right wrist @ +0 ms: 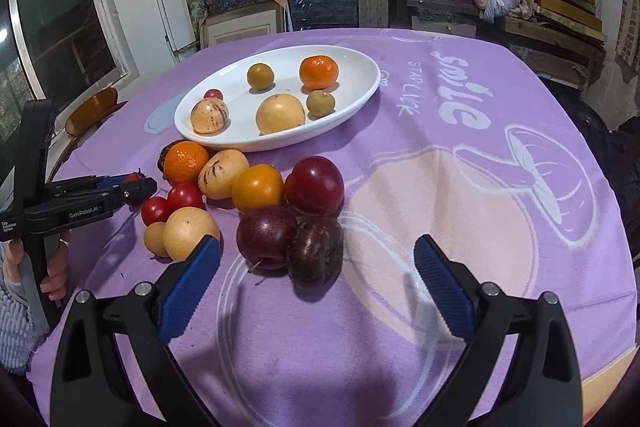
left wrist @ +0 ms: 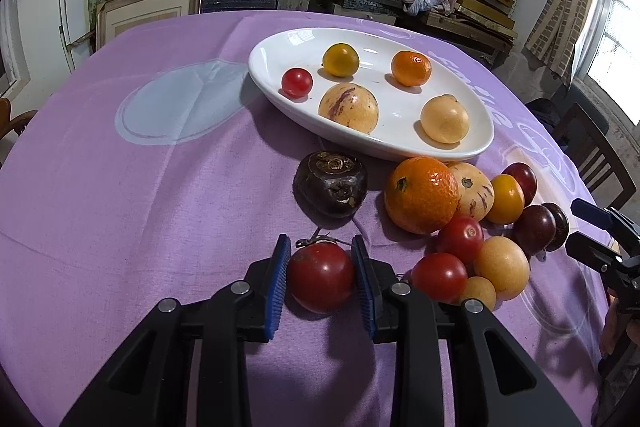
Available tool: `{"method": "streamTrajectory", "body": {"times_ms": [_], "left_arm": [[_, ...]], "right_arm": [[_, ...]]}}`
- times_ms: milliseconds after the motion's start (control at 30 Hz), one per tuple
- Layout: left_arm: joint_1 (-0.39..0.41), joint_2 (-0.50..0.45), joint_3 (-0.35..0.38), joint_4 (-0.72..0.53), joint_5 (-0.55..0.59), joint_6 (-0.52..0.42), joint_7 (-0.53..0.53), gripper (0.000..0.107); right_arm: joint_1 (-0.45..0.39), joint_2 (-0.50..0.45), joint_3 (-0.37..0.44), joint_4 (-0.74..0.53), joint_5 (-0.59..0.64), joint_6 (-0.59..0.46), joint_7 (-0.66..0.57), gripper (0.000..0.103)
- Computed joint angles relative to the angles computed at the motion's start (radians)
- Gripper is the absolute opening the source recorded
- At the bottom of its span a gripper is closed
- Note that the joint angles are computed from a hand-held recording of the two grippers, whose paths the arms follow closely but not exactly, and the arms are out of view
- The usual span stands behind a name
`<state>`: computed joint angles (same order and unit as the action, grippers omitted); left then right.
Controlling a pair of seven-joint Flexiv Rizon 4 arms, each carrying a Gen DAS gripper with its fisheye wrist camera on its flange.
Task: Organize fruits
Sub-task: 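Grasp the dark brown striped fruit with the right tool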
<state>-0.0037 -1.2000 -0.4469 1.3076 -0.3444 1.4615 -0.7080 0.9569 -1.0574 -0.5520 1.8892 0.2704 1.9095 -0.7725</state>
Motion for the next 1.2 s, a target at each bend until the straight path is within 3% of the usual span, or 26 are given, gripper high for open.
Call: {"method": "streamTrajectory", "body": {"times_ms": [100, 300, 567, 667, 767, 800, 833, 1100, 1133, 1200], "left_arm": [[0.003, 0.003, 0.003, 0.008, 0.007, 0.010, 0.003, 0.031], [0.008, 0.007, 0.001, 0.024, 0.016, 0.023, -0.001, 0.031], [0.007, 0.008, 0.005, 0.024, 0.025, 0.025, -0.008, 0.032], [0.003, 0.008, 0.010, 0.023, 0.028, 0.027, -0.012, 0.032], [0.000, 0.008, 0.014, 0.021, 0.030, 0.028, -0.015, 0.032], [-0.001, 0.009, 0.016, 0.021, 0.031, 0.029, -0.016, 0.032], [-0.002, 0.009, 0.018, 0.022, 0.033, 0.031, -0.017, 0.032], [-0.002, 0.009, 0.018, 0.021, 0.039, 0.031, -0.021, 0.032], [-0.003, 0.009, 0.019, 0.021, 0.039, 0.032, -0.022, 0.032], [-0.003, 0.009, 0.019, 0.021, 0.039, 0.032, -0.023, 0.032]], "right_arm": [[-0.006, 0.003, 0.003, 0.006, 0.005, -0.009, 0.009, 0.094], [-0.026, 0.009, 0.014, 0.010, -0.020, -0.037, 0.026, 0.074], [0.038, -0.016, -0.069, 0.036, -0.024, -0.071, 0.085, 0.073], [-0.015, -0.006, -0.013, 0.025, -0.042, -0.024, 0.088, 0.071], [-0.067, 0.000, 0.038, -0.008, -0.078, -0.030, 0.062, 0.052], [-0.095, 0.002, 0.067, -0.014, -0.080, 0.003, 0.055, 0.040], [-0.103, 0.000, 0.077, -0.018, -0.069, 0.024, 0.051, 0.035], [-0.135, 0.004, 0.112, -0.046, -0.044, 0.018, 0.014, 0.032], [-0.123, 0.001, 0.100, -0.046, -0.037, 0.019, 0.010, 0.026], [-0.108, -0.003, 0.086, -0.049, -0.035, 0.008, -0.001, 0.024]]}}
